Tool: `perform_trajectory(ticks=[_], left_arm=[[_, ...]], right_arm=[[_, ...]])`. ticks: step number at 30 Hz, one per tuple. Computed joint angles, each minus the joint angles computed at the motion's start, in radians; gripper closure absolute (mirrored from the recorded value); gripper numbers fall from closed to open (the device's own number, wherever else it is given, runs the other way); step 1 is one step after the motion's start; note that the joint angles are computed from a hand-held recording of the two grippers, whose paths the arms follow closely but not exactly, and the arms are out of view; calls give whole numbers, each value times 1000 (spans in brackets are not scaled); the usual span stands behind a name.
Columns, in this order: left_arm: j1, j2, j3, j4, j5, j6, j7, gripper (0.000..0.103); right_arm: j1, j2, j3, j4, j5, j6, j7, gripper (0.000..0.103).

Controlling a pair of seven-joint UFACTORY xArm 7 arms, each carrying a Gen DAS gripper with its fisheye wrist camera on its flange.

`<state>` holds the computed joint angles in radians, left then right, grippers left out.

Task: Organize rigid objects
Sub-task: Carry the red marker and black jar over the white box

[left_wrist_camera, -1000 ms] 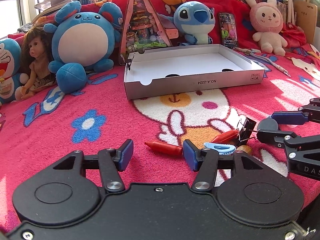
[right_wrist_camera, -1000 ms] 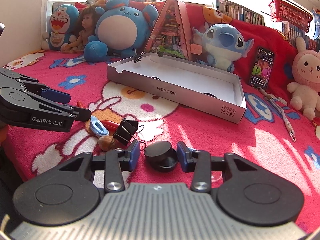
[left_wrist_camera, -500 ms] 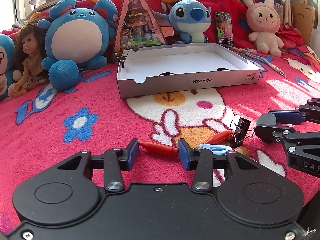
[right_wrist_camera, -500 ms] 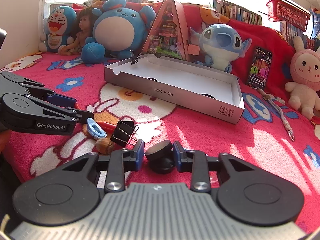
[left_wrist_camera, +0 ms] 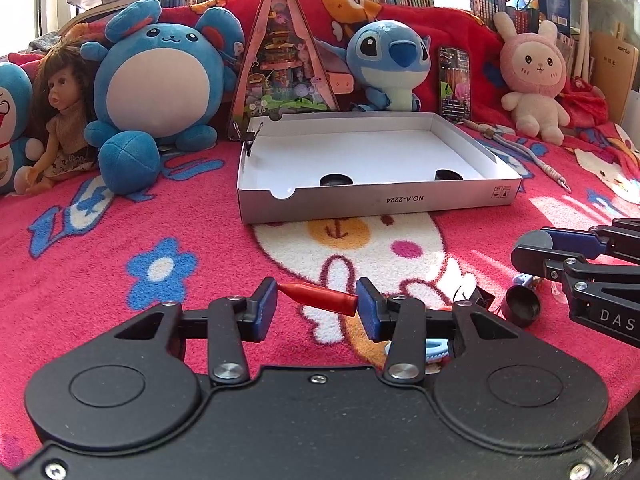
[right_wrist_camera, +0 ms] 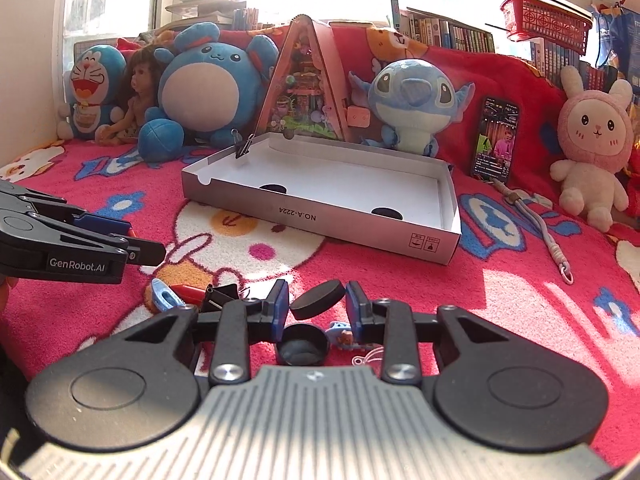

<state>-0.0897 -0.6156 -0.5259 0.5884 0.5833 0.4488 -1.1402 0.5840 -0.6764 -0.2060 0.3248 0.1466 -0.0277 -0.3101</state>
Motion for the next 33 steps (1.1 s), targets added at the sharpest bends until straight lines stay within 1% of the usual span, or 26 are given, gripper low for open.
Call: perform_trajectory(ticks=[4, 8, 12, 15, 17, 18, 20, 22, 25, 26, 29, 33], left_arm=[[22, 33, 16, 36, 6, -44, 4, 62], [62, 69, 13, 83, 28, -74, 0, 62], [94, 131, 23, 147, 51, -97, 7, 62], [103, 201, 45, 208, 59, -97, 12, 62], [89, 256, 77, 252, 53, -94, 22, 62], [74, 294, 100, 283, 37, -89, 33, 62], [38, 358, 151, 334, 4, -86, 57, 62], [13, 426, 187, 395, -23, -61, 64, 62], [-15, 505, 223, 471, -12, -30, 62, 62], [-23, 538, 230, 505, 10, -12, 55, 62], [-55, 622, 256, 598, 79, 55, 25, 62], [-108, 709, 303, 681, 86, 107, 12, 62]], right_arm=[[14, 33, -24, 42, 17, -14, 17, 68], [44, 88, -67, 103, 37, -23, 34, 68], [118, 151, -158, 193, 94, 7, 40, 68], [155, 204, -203, 260, 150, 31, 22, 68], [179, 253, -234, 322, 198, 61, 13, 68], [187, 275, -247, 353, 221, 86, 8, 68], [224, 323, -294, 424, 291, 147, -5, 68], [248, 375, -330, 491, 364, 205, -22, 68], [261, 458, -363, 585, 477, 283, -63, 68], [266, 487, -374, 616, 522, 304, -83, 68], [248, 571, -373, 691, 601, 357, -116, 68], [208, 658, -335, 747, 656, 364, -144, 68]])
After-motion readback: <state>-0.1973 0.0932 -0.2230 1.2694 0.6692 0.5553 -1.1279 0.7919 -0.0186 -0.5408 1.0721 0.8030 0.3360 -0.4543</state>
